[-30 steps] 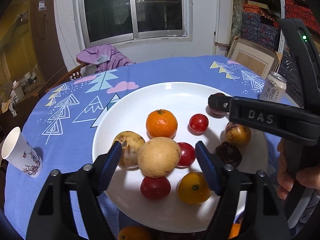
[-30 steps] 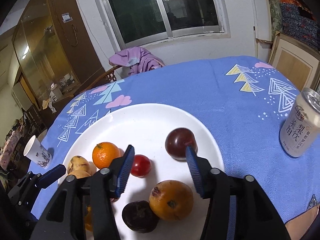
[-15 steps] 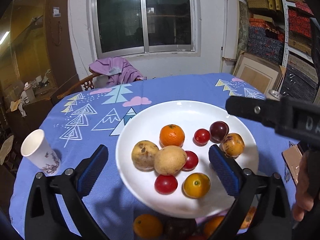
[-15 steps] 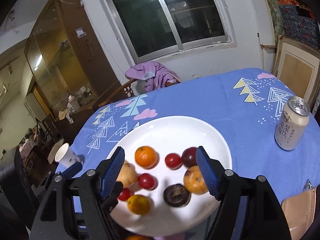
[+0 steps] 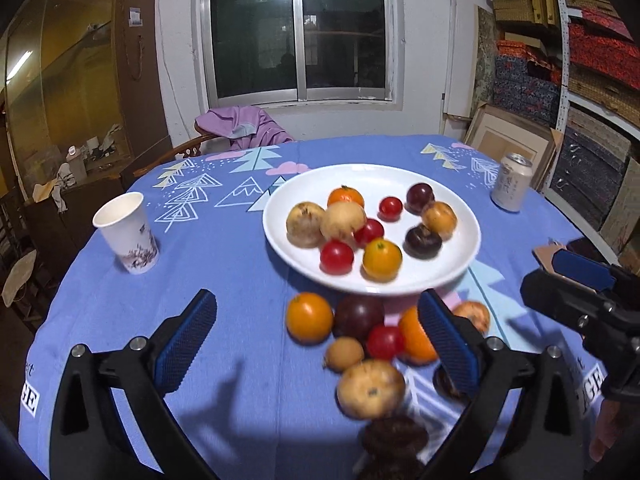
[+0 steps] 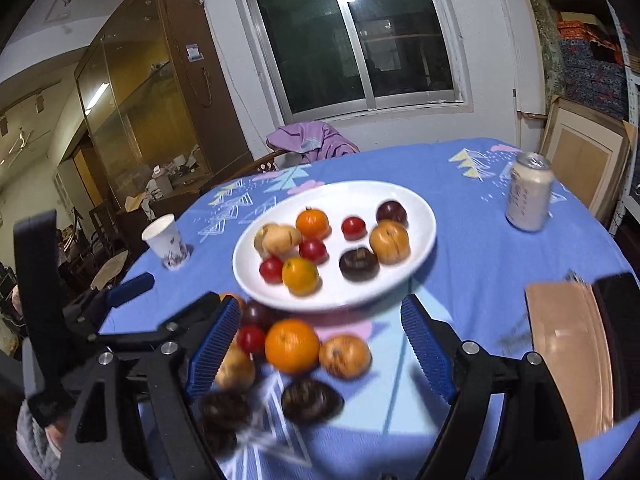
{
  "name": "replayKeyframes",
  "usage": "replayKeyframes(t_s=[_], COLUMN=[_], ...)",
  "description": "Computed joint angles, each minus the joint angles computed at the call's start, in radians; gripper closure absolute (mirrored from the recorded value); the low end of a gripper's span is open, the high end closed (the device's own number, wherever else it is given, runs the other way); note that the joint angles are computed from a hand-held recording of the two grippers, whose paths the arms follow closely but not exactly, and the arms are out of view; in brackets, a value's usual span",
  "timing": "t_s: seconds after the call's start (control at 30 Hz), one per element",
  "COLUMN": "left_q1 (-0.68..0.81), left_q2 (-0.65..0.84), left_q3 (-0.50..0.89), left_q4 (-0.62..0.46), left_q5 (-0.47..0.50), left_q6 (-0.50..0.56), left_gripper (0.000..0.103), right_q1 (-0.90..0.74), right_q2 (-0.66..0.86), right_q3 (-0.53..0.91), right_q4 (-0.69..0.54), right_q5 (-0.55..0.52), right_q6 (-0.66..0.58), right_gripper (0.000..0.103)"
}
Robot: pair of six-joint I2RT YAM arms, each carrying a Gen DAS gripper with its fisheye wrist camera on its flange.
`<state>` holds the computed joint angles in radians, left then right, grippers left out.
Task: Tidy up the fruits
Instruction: 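Grasp a mangosteen with the left tool while the right tool grasps another mangosteen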
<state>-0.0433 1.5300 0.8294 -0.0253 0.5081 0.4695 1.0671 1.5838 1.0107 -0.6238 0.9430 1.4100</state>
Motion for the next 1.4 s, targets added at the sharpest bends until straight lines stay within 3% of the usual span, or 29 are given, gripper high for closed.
replayKeyframes(t_s=[0.2, 0.3, 0.47, 0.67, 0.87, 1.03, 1.2, 1.4], left_q1=[0.052, 0.076, 0.173, 0.244, 0.176, 0.145, 0.113, 0.153], left_q2=[-0.125, -0.152, -0.121, -0.050, -0.077, -0.012, 0.072, 0.080], left_q3=[-0.159, -0.193, -0.154, -0.082, -0.141, -0.106, -0.063, -0.055], left_q4=[0.015, -0.009, -0.167, -0.388, -0.406, -0.388, -0.284, -0.175], left_q5=[0.021, 0.037, 0.136, 0.215, 0.183, 0.128, -0.015, -0.094], left_q6=[0.100, 0.151, 0.270, 0.437, 0.546, 0.475, 0.314, 0.217], left_gripper=[0.004, 0.004, 0.004, 0.004, 0.004, 0.004, 0.004, 0.004], right_q1=[0.088, 0.096, 0.098, 0.082, 0.087, 0.086, 0.085, 0.079], right_q2=[0.039, 0.048, 0.018, -0.053, -0.059, -0.055, -0.071, -0.067], right_q3=[0.006, 0.014, -0.014, -0.097, -0.103, -0.103, -0.122, -0.125], right_q4=[-0.091, -0.114, -0.133, -0.066, -0.030, -0.004, 0.021, 0.032], right_q5=[0.024, 0.026, 0.033, 0.008, 0.006, 0.000, -0.005, -0.024], right_q6=[0.158, 0.180, 0.241, 0.284, 0.247, 0.214, 0.215, 0.202], right_gripper=[0.015, 0.015, 0.015, 0.015, 0.014, 0.011, 0.011, 0.011])
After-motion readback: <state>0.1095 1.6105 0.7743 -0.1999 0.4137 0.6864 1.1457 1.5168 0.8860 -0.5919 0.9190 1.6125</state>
